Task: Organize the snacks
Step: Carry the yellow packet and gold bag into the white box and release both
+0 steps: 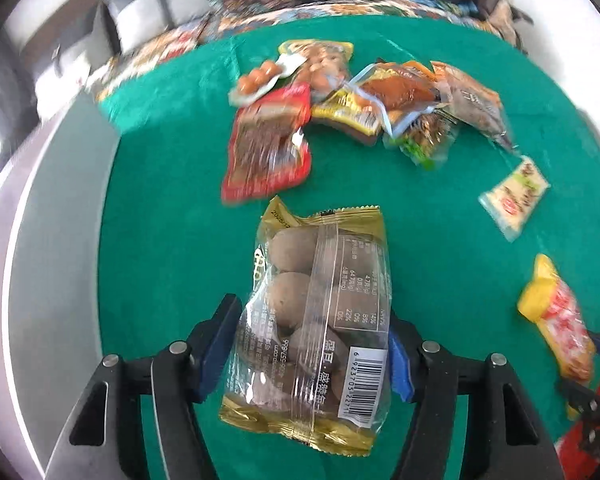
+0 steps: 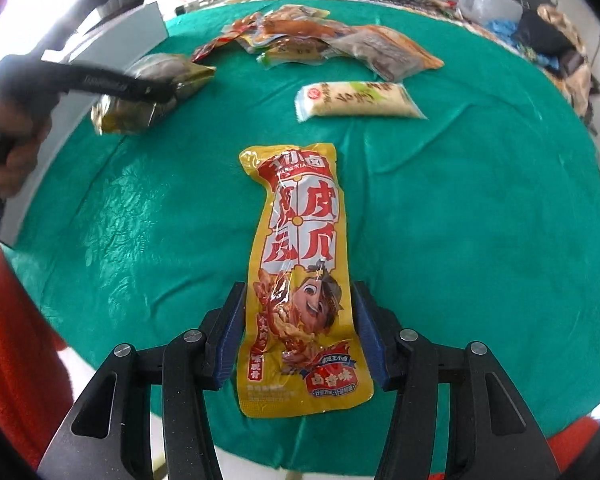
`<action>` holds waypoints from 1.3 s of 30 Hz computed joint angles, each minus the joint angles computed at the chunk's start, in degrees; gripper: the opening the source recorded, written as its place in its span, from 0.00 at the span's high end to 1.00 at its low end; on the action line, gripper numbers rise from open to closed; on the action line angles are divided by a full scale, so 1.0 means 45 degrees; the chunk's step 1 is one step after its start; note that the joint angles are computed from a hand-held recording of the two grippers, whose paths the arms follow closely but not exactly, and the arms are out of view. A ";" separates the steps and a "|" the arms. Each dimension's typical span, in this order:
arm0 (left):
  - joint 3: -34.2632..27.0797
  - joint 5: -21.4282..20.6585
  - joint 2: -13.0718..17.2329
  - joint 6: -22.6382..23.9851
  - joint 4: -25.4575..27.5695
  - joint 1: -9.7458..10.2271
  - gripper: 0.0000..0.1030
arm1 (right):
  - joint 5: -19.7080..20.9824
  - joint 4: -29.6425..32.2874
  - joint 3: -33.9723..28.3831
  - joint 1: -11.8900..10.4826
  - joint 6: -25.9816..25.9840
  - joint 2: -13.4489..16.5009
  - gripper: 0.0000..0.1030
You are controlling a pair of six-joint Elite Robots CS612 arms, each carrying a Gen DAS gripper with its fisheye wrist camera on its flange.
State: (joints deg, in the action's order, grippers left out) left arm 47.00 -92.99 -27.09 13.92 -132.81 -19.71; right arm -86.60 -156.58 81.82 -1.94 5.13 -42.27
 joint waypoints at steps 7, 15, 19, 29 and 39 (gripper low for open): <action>0.3454 -0.0767 -0.1722 -0.0838 -0.1787 0.0405 0.32 | 0.2862 0.0908 -0.0243 -0.0731 0.1485 0.0014 0.44; 0.3966 0.0274 -0.1844 0.0154 -0.2731 0.0160 0.26 | 0.1492 0.5620 -0.2813 -0.0175 -0.0689 0.0728 0.29; 0.4044 -0.0460 -0.1841 -0.0709 -0.3038 0.0379 0.41 | 0.0655 0.5560 -0.3029 0.0008 -0.0828 0.0846 0.51; 0.4670 -0.3997 -0.2609 -0.3963 -0.4638 0.1470 0.43 | 0.4082 0.4017 -0.2522 -0.0476 0.1341 0.0548 0.52; 0.3631 -0.1206 -0.2704 -0.5213 -0.5320 0.2745 0.43 | 0.7842 0.4003 -0.7200 0.0705 0.1752 0.2193 0.51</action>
State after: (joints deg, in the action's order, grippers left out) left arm 63.34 -98.41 -39.26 -9.54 -156.75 -7.36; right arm -51.31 -138.56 49.42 1.23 13.01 -32.40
